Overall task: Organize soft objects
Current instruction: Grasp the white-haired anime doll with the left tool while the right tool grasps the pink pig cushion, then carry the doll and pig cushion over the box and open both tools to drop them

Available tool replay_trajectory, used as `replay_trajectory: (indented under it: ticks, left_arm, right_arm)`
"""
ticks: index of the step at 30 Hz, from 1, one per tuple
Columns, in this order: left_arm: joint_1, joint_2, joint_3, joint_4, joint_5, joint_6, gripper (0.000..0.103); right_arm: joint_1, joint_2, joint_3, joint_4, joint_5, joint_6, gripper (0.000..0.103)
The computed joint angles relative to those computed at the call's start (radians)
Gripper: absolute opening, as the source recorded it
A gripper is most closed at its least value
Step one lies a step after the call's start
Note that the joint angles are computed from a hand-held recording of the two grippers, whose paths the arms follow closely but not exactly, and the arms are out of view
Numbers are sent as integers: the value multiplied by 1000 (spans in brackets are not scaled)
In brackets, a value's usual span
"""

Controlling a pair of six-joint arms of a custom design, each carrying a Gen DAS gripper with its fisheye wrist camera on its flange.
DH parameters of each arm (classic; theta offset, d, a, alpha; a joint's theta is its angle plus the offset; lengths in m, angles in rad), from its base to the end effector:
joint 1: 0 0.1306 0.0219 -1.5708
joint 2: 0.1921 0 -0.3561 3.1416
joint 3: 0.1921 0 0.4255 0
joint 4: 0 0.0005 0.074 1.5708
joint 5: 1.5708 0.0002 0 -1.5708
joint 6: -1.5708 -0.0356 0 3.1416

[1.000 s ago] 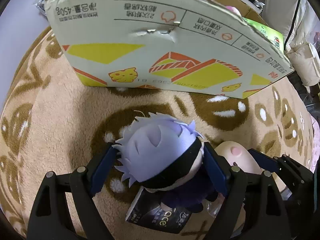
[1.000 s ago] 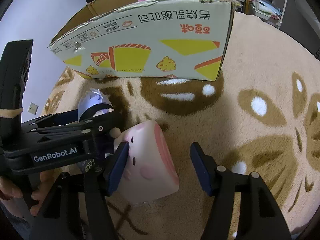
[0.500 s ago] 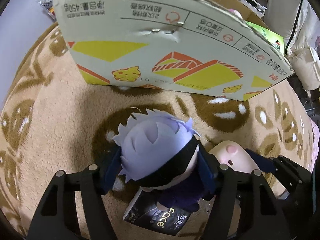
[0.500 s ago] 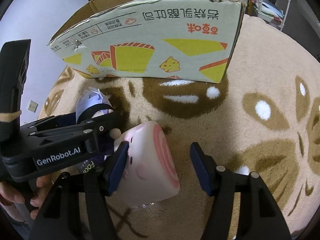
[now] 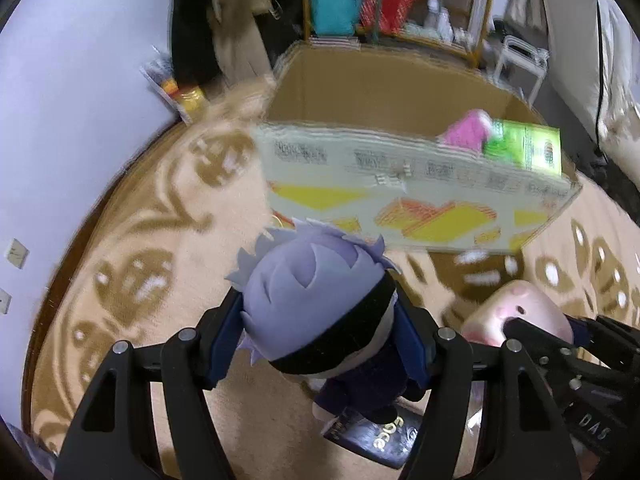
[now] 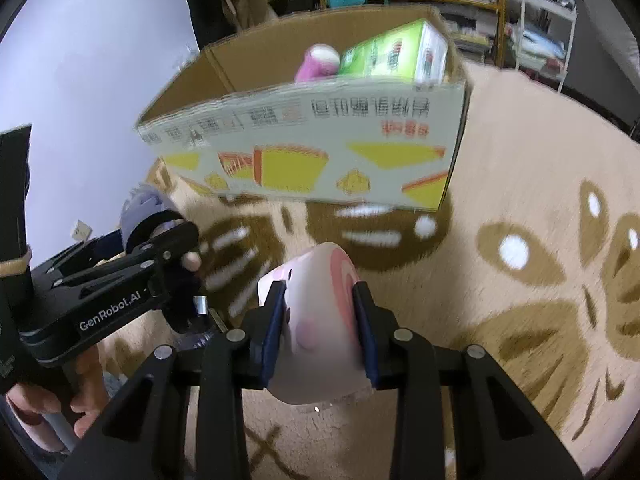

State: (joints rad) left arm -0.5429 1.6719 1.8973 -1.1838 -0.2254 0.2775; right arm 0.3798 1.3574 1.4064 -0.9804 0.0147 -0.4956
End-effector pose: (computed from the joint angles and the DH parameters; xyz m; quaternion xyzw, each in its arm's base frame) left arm 0.5192 -0.3046 0.4775 0.0918 0.9436 -0.0211 0.3174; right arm 0.4690 0.1861 0.4194 0.0572 0.9476 0.1269 0.2876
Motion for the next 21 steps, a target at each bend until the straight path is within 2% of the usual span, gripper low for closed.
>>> replay_trajectory:
  ticks: [3, 6, 11, 14, 21]
  left_arm:
    - [-11, -34, -30, 66, -76, -19, 67]
    - [-15, -49, -31, 109, -113, -43, 67]
    - [-28, -86, -59, 193, -166, -100, 67]
    - [-30, -112, -78, 259, -172, -134, 67]
    - [-29, -133, -86, 423, -205, -188, 67]
  right_arm:
    - [-3, -36, -23, 53, 42, -9, 35]
    - [-10, -82, -55, 125, 67, -16, 35]
    - [0, -126, -85, 243, 123, 2, 35]
    - [7, -133, -87, 300, 151, 31, 36]
    - [-2, -112, -33, 347, 153, 86, 35]
